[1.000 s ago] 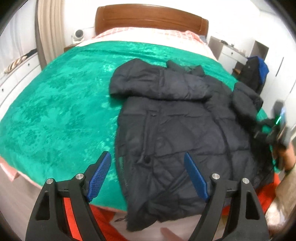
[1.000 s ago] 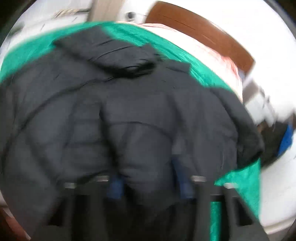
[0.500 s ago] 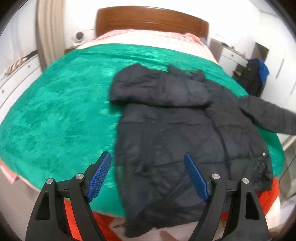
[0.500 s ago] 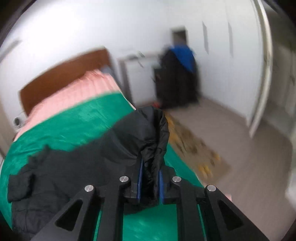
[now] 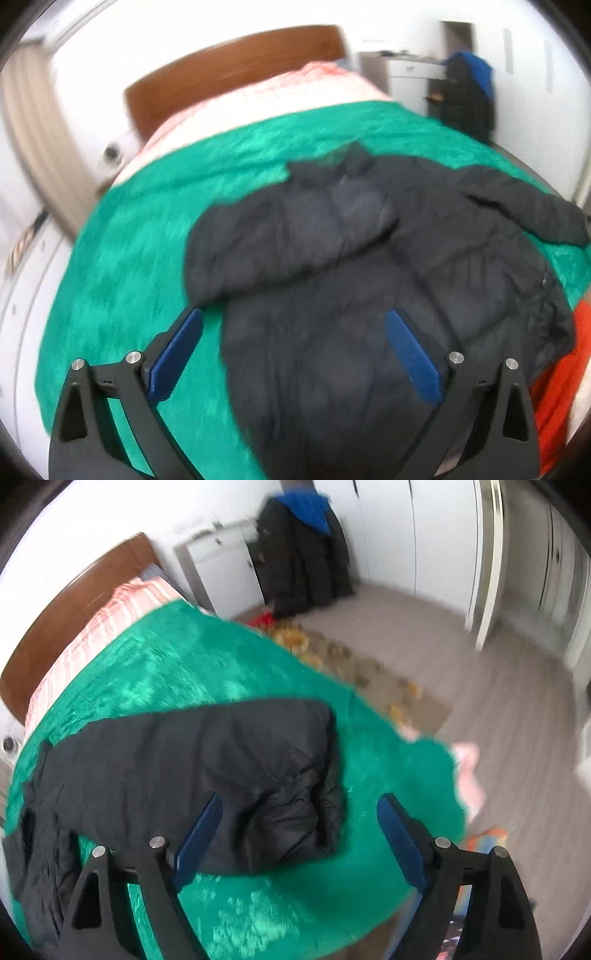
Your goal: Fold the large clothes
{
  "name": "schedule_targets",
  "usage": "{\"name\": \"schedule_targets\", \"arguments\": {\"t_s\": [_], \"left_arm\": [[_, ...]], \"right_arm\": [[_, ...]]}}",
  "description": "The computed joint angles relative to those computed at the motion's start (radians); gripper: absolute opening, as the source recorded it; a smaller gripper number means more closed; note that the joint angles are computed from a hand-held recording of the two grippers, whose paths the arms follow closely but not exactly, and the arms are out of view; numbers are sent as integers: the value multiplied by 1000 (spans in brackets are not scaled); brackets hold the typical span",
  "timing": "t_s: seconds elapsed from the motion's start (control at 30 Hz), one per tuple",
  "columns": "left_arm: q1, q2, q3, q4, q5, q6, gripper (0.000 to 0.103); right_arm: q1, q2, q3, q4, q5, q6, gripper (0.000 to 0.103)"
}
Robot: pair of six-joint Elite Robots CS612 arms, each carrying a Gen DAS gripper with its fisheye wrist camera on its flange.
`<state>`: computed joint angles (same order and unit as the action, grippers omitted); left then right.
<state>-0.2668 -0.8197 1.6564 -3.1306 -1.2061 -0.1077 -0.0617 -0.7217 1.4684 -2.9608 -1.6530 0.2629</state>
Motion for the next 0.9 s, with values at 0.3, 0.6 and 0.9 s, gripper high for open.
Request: {"name": "schedule_targets", "arguments": {"t_s": [0.3, 0.6, 0.9], "left_arm": [[-41, 301, -440, 158, 49, 405, 101], [33, 352, -568, 275, -132, 53, 13], [163, 64, -118, -108, 57, -301, 12]], "right_arm": [[81, -85, 177, -296, 176, -100, 90], [170, -65, 216, -386, 386, -247, 90], [198, -50, 200, -424, 441, -267, 90]]}}
